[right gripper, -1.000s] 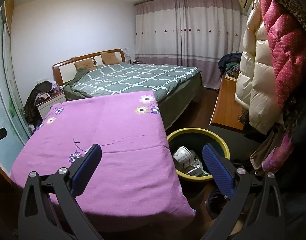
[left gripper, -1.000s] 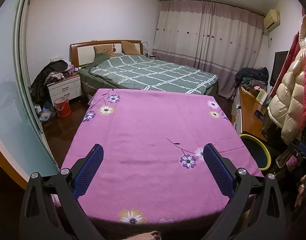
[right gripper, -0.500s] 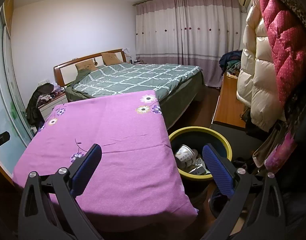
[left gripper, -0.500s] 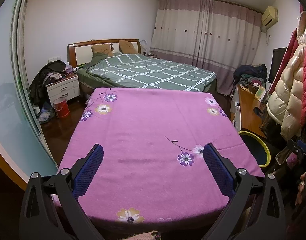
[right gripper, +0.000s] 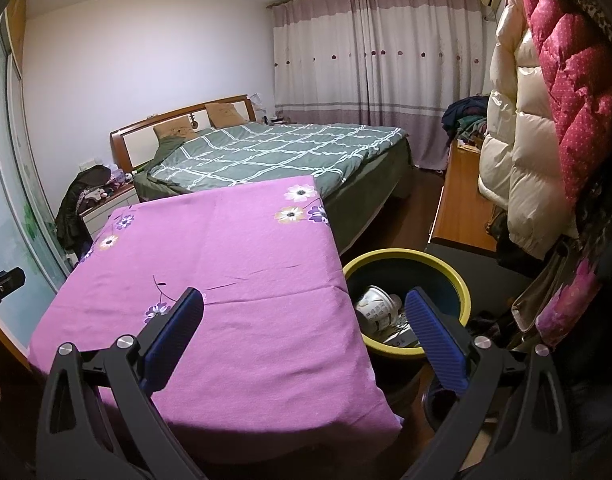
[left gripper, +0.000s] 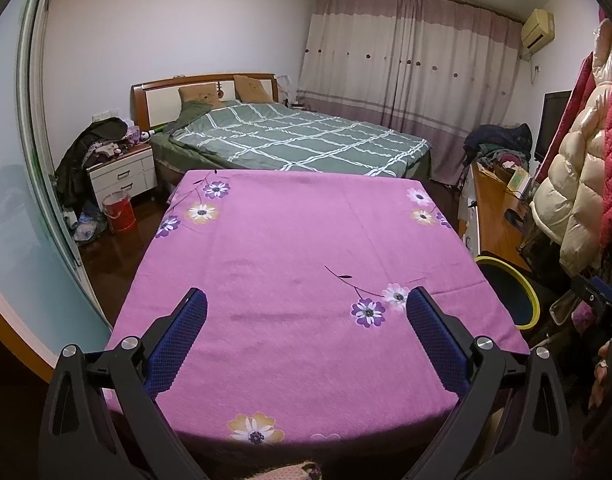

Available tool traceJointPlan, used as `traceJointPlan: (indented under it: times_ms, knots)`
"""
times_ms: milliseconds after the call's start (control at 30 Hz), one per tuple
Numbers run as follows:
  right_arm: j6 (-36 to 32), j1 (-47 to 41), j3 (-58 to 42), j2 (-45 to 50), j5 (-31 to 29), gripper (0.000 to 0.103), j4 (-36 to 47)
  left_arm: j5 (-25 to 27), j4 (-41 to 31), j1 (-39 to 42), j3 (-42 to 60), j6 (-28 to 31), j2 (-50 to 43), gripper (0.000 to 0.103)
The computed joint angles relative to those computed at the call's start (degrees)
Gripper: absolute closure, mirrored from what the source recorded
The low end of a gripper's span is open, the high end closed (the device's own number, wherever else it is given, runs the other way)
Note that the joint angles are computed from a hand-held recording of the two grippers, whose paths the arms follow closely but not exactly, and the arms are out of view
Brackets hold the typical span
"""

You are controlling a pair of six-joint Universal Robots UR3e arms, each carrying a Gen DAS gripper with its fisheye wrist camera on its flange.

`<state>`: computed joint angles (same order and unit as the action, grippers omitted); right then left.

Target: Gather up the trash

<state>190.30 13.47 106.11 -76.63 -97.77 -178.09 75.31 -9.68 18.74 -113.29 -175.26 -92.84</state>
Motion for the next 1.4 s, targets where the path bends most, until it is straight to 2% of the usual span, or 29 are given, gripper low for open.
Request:
traceJointPlan:
  times_ms: [1400]
  knots:
    - [0.7,0.5,-0.1,0.9,0.5,0.007,-0.1,0.8,1.8,-1.7,-0.5,0.0,-2.2,0.005]
